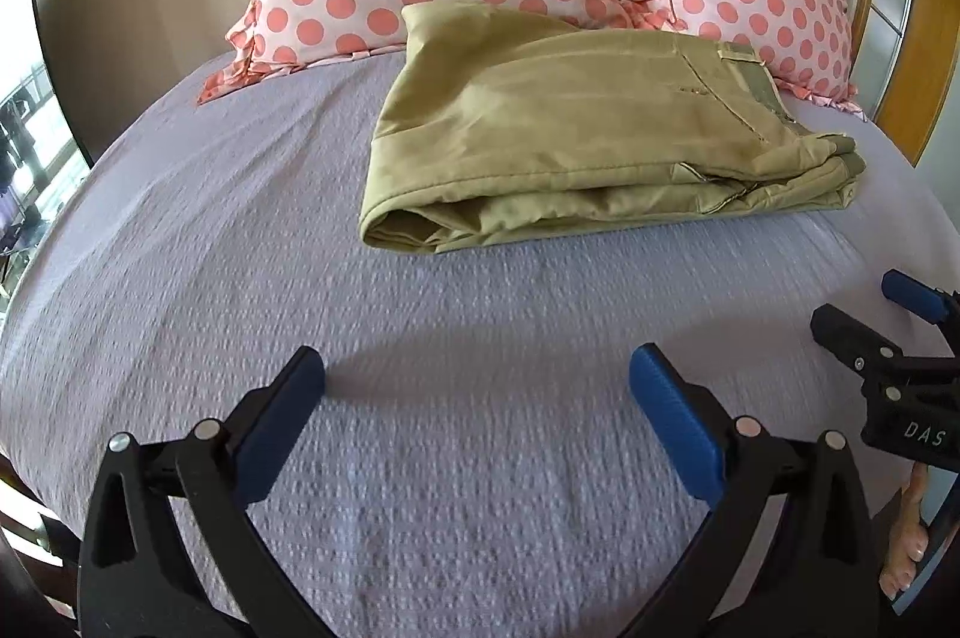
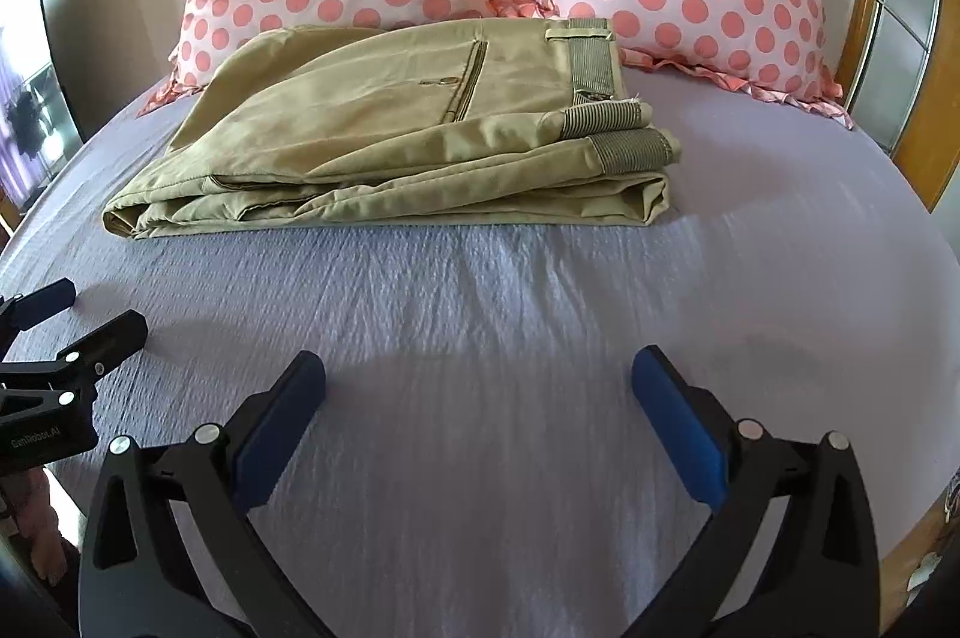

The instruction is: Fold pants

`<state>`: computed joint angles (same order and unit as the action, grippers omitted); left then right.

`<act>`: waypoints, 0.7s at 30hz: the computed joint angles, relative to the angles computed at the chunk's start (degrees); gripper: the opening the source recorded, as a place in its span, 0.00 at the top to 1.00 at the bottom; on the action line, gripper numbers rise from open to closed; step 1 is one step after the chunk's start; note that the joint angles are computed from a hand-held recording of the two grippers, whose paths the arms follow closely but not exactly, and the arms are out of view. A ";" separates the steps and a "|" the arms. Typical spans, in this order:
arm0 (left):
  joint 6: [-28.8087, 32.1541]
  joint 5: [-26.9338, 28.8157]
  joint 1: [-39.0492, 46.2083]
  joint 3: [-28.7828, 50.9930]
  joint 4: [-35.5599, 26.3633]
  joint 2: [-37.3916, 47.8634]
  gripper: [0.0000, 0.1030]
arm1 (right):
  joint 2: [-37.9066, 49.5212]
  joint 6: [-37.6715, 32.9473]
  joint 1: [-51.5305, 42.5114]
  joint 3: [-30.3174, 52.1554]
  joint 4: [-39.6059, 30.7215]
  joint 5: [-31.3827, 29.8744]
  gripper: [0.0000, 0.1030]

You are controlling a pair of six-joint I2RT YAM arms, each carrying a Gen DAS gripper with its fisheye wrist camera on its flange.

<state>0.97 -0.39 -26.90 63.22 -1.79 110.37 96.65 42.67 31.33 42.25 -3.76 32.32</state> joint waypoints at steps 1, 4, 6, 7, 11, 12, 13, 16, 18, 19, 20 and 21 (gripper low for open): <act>0.13 0.13 0.06 0.05 0.07 0.03 0.02 | -0.01 -0.05 -0.05 0.04 -0.02 -0.02 0.01; 0.51 0.48 0.24 0.19 0.09 0.12 0.02 | 0.03 -0.03 -0.01 0.07 -0.05 -0.02 0.01; 0.61 0.51 0.24 0.10 0.32 0.14 0.02 | 0.15 0.09 0.02 0.18 -0.12 -0.01 0.01; 0.67 0.56 0.27 0.00 0.52 0.16 0.02 | 0.15 0.09 0.02 0.18 -0.12 -0.01 0.01; 0.60 0.52 0.22 -0.11 0.67 0.17 0.02 | 0.20 0.20 0.08 0.23 -0.24 -0.03 0.01; 0.65 0.56 0.26 -0.09 0.61 0.16 0.02 | 0.18 0.12 0.07 0.23 -0.23 -0.03 0.01; 0.64 0.54 0.23 -0.13 0.66 0.16 0.02 | 0.18 0.12 0.07 0.23 -0.23 -0.03 0.01; 0.60 0.52 0.22 -0.16 0.72 0.15 0.02 | 0.16 0.10 0.05 0.20 -0.17 -0.03 0.01; 0.67 0.57 0.26 -0.09 0.63 0.18 0.02 | 0.16 0.07 0.02 0.21 -0.18 -0.06 0.01; 0.67 0.57 0.26 -0.09 0.63 0.18 0.02 | 0.17 0.06 0.03 0.17 -0.10 -0.05 0.01; 0.67 0.58 0.27 -0.09 0.62 0.17 0.02 | 0.17 0.06 0.03 0.17 -0.10 -0.05 0.01; 0.67 0.58 0.27 -0.09 0.62 0.17 0.02 | 0.17 0.06 0.03 0.17 -0.10 -0.05 0.01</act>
